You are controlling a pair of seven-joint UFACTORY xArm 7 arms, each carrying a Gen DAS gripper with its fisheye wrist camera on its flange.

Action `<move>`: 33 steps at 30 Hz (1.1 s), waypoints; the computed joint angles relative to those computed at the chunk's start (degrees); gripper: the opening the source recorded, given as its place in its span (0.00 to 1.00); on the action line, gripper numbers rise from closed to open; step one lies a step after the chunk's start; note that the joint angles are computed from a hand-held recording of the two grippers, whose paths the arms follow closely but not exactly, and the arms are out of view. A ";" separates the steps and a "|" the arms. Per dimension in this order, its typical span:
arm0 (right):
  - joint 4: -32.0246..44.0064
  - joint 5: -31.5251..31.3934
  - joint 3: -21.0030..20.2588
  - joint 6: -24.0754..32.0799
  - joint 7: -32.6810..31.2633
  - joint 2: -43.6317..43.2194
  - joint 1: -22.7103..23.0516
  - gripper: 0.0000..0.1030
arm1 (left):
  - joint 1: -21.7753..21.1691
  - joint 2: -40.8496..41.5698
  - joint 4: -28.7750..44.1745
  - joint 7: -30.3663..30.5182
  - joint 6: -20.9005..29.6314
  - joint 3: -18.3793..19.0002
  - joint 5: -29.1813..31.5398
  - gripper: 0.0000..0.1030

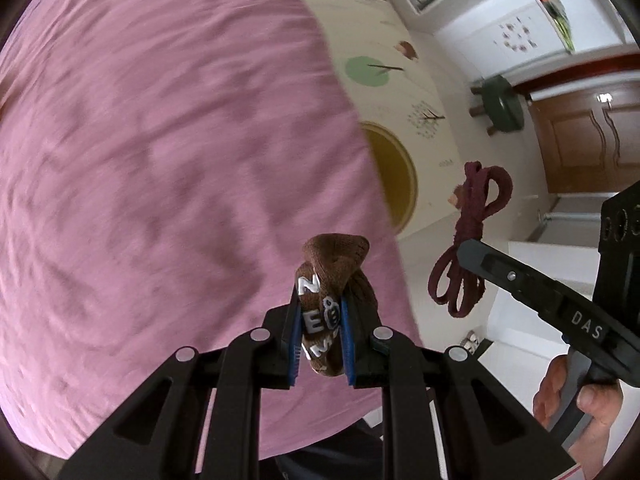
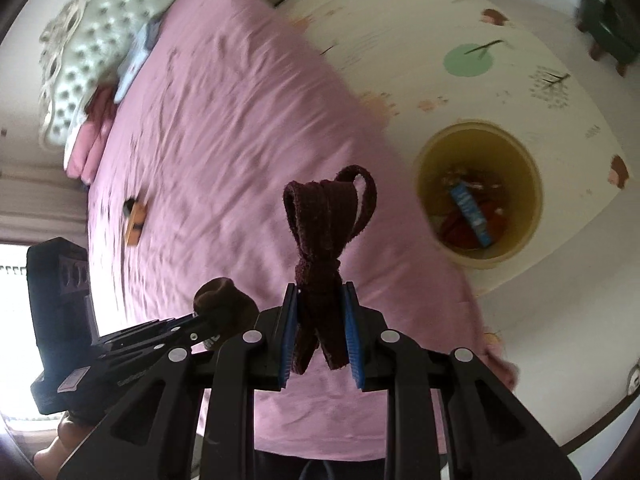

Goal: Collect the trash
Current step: 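Carry the brown and maroon socks in both tools over the yellow bin, then open both tools to drop the socks into the bin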

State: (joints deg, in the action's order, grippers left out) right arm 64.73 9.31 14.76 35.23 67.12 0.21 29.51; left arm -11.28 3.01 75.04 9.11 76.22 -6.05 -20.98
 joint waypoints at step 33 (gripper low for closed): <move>-21.12 3.93 -5.69 -1.90 -6.63 -18.26 -10.98 0.37 | -12.87 24.19 32.02 -4.80 3.49 -5.81 5.92 0.66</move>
State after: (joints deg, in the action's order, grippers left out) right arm 43.61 13.24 9.07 33.33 60.49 -18.05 18.53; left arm -24.15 27.20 107.06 4.31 79.72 -11.86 -15.06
